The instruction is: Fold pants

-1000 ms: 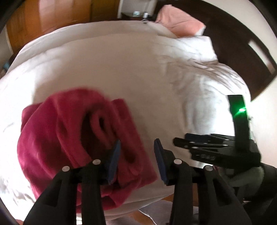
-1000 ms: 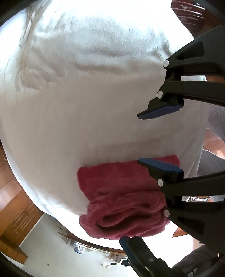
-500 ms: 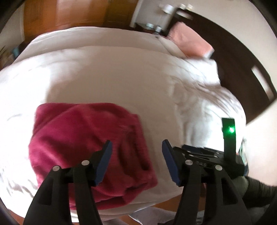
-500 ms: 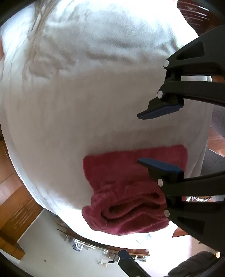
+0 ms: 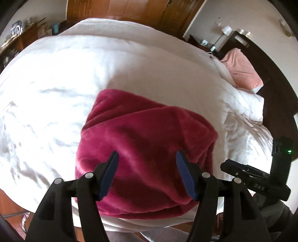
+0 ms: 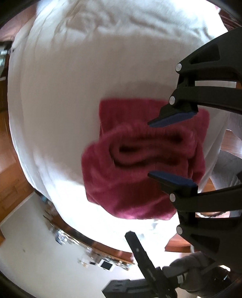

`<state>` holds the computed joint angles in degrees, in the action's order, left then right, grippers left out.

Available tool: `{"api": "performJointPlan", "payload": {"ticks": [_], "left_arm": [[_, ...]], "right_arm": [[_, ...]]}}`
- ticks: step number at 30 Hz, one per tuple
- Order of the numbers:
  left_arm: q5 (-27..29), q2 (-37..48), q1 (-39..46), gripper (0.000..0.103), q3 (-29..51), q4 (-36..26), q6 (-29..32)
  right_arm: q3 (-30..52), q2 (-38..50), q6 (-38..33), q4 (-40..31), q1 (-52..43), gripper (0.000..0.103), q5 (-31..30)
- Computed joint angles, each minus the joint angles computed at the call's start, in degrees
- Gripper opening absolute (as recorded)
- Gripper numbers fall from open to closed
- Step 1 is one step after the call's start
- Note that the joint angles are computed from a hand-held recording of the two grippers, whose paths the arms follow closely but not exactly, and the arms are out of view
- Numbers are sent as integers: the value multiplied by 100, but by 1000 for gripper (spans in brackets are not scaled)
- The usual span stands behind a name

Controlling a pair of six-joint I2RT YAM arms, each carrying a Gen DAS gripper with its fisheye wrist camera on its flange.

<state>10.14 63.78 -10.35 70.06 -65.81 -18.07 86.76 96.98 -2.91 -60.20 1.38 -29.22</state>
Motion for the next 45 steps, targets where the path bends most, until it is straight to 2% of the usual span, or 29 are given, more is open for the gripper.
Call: {"api": "performJointPlan", "payload": {"ticks": [7,11,12,13,14,18,23,26,28,31,35,36,38,39,40,41,42,45], "left_arm": [[179,-207,709,64,-288,-266,586],[277,-274,1178,64,-418,-387,877],[282,-285,1262,64,-458,-405,942],[272,-278,1306,64,-484,-410,986],[266,-279,1366,64,-523,-412,1048],[145,-290,1383,64,-766,-340,1093],[-16,-353,1203,64,-1023,-273,964],[-102,-518,998,64,-1216,-334,813],[-179,-688,726,64,-1428,-406,638],[-442,-897,87,64,-1815,-427,217],[-660,-1079,-431,67,-2168,-358,-362],[-706,-1094,-504,67,-2183,-344,-451],[-784,-1083,-602,68,-2131,-349,-563],[-815,-1088,-631,68,-2095,-360,-609],[-848,-1098,-673,68,-2069,-377,-668],[-871,-1141,-710,69,-2078,-393,-720],[-883,-1119,-726,69,-2035,-402,-751],[-909,-1074,-813,69,-1966,-428,-815]], "right_arm": [[87,465,27,-257,563,50,-280],[-48,707,-8,-258,806,50,-149],[-132,691,-47,-228,840,46,-131],[-135,716,-113,-258,867,32,-150],[-126,731,-198,-320,905,25,-108],[-100,591,-555,-515,746,18,-316],[422,465,-1291,-1349,189,18,-684],[376,397,-1656,-1566,101,17,-684],[105,370,-1837,-1535,123,17,-551],[-539,369,-1778,-1092,187,18,-246],[-687,602,-1646,-899,-5,18,-403],[-629,630,-1698,-936,-39,18,-456],[-406,610,-1889,-1107,-109,26,-570],[-347,542,-1930,-1116,-160,41,-541],[-205,494,-1922,-1094,-238,61,-519],[-132,419,-1876,-1016,-316,67,-558],[-24,372,-1777,-892,-412,72,-630],[394,508,-1406,-645,-501,72,-561]]}}
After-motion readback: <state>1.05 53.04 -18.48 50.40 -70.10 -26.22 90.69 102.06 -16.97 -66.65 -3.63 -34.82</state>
